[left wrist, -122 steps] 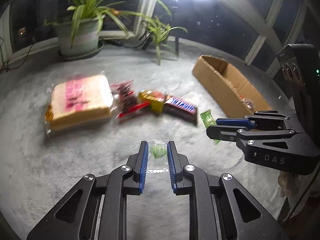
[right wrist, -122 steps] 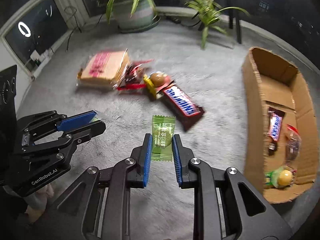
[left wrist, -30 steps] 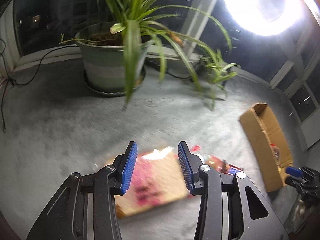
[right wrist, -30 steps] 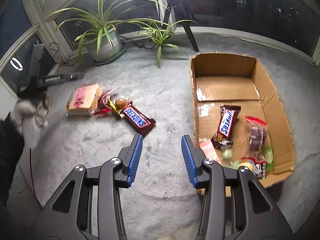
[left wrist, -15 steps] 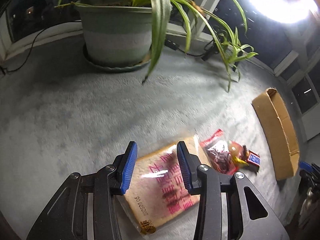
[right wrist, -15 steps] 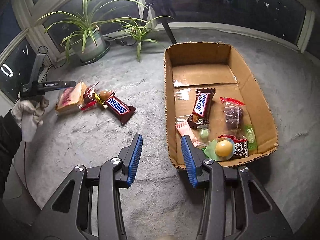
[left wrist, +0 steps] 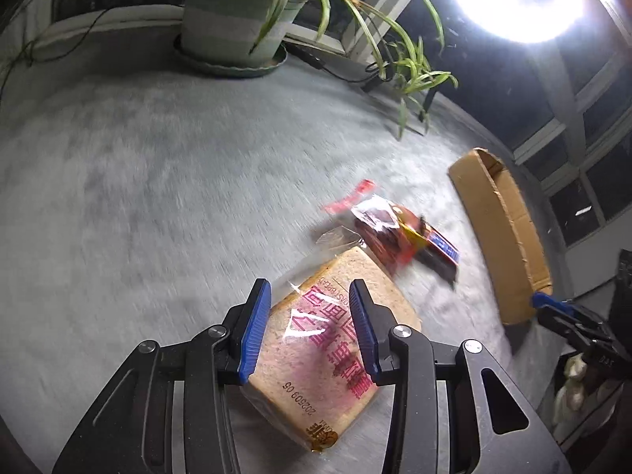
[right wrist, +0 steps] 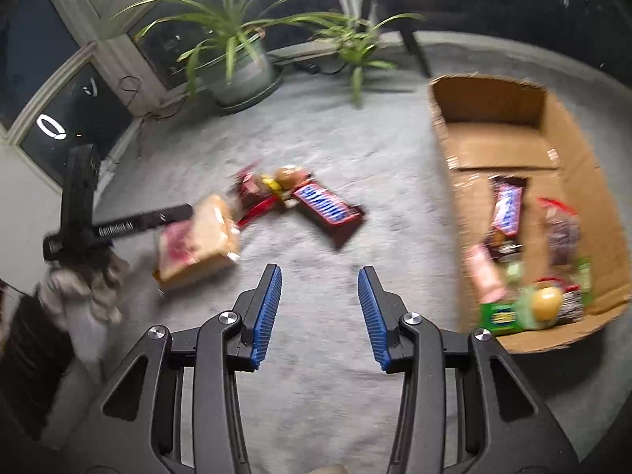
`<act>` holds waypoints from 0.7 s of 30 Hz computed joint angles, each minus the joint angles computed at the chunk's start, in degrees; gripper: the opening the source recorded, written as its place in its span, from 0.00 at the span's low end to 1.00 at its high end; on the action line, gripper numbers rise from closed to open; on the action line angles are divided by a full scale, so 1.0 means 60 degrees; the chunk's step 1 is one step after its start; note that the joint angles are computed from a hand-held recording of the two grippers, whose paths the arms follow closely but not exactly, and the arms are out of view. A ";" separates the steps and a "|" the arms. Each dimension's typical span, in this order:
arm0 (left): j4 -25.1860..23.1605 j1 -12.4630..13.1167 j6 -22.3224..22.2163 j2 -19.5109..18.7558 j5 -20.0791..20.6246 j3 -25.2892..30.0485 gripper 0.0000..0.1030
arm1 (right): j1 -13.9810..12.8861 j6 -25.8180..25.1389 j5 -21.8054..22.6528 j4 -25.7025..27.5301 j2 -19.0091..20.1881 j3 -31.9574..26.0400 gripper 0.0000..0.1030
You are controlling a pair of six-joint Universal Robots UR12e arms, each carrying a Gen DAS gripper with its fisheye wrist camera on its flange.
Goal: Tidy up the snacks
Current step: 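Move both grippers to the bread loaf bag and grasp it together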
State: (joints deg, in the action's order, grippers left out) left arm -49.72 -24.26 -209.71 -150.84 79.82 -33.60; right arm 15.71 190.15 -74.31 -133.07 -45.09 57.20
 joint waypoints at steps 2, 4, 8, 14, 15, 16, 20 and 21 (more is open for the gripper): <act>0.0614 -0.0078 -0.0418 0.0224 0.0030 -0.0550 0.37 | 0.0035 0.0008 0.0406 0.0228 0.0115 -0.0121 0.41; 0.0977 -0.0147 -0.0711 0.0355 0.0030 -0.0873 0.37 | 0.0084 -0.0080 0.0853 0.0570 0.0233 -0.0265 0.41; 0.1385 -0.0267 -0.0954 0.0550 0.0090 -0.1306 0.37 | 0.0124 -0.0196 0.1633 0.0956 0.0370 -0.0404 0.41; 0.1758 -0.0305 -0.1059 0.0857 0.0222 -0.1884 0.37 | 0.0174 -0.0338 0.2548 0.1603 0.0604 -0.0656 0.40; 0.1777 -0.0286 -0.1047 0.0882 0.0112 -0.1942 0.37 | 0.0194 -0.0379 0.2671 0.1684 0.0662 -0.0731 0.40; 0.1825 -0.0271 -0.1048 0.0939 0.0018 -0.2053 0.37 | 0.0209 -0.0416 0.2739 0.1723 0.0704 -0.0782 0.39; 0.2109 -0.0244 -0.1183 0.1236 -0.0318 -0.2618 0.37 | 0.0277 -0.0389 0.2744 0.1783 0.0909 -0.1048 0.36; 0.2186 -0.0251 -0.1241 0.1280 -0.0402 -0.2724 0.37 | 0.0277 -0.0293 0.2765 0.1735 0.0939 -0.1063 0.36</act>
